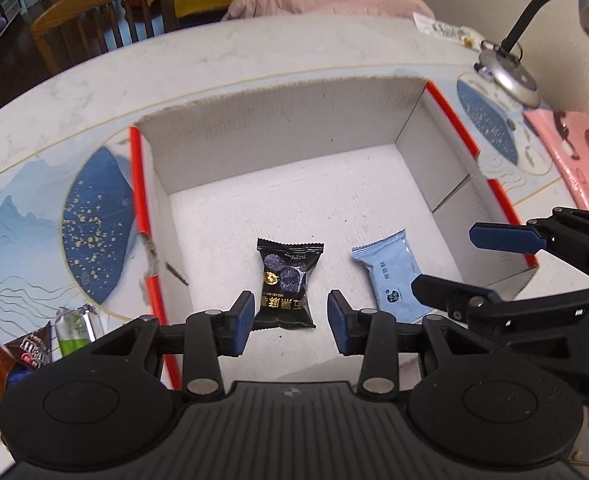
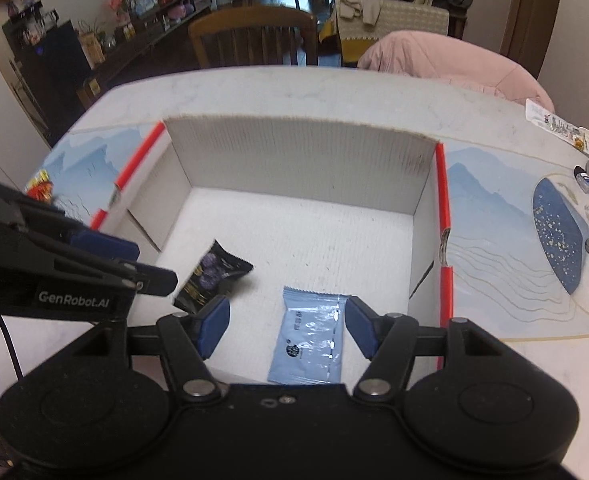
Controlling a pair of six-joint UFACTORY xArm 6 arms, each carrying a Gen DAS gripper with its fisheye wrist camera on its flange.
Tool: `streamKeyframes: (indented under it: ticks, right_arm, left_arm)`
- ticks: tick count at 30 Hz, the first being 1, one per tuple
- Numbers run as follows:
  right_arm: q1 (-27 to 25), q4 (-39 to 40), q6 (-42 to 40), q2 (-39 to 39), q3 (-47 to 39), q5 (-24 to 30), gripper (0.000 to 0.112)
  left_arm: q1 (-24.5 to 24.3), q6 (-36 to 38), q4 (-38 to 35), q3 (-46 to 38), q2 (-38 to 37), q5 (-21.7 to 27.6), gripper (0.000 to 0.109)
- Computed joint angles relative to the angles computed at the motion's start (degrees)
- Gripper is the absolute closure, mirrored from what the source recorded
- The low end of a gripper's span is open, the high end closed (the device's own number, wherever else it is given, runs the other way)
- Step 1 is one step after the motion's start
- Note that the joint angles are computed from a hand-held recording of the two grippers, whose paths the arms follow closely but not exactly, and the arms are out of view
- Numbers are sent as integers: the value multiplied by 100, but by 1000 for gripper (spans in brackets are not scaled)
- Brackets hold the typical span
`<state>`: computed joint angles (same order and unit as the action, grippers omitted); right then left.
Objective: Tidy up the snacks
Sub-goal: 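Withdraw both tools from the box back over the snack pile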
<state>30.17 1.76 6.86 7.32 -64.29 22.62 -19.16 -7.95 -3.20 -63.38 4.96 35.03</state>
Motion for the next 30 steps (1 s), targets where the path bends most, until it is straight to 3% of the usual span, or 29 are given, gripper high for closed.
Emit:
streamKeyframes:
  ticks: [11,14,19,22,30]
  right_arm:
    - [349,-577,837,-528,380,-640,38]
    - [478,-902,1262,-583,402,-782,34]
    - [725,-1685,2160,-605,401,-1016,27]
    - [866,-2317,2919,-575,383,-1175,26]
    - [1257,-3835,4766,-193,-10,-1347,14]
  left_arm:
    - [252,260,-255,1160,-1240,-684,70]
    - [353,455,-391,1501,-1621,-897,64]
    - [618,1326,-1077,2110,-2342,-1164,61]
    - [856,1823,-1423,2510,-2808,-1271,52]
    - [1606,3169,-2354,3208,-3652,-1062,50]
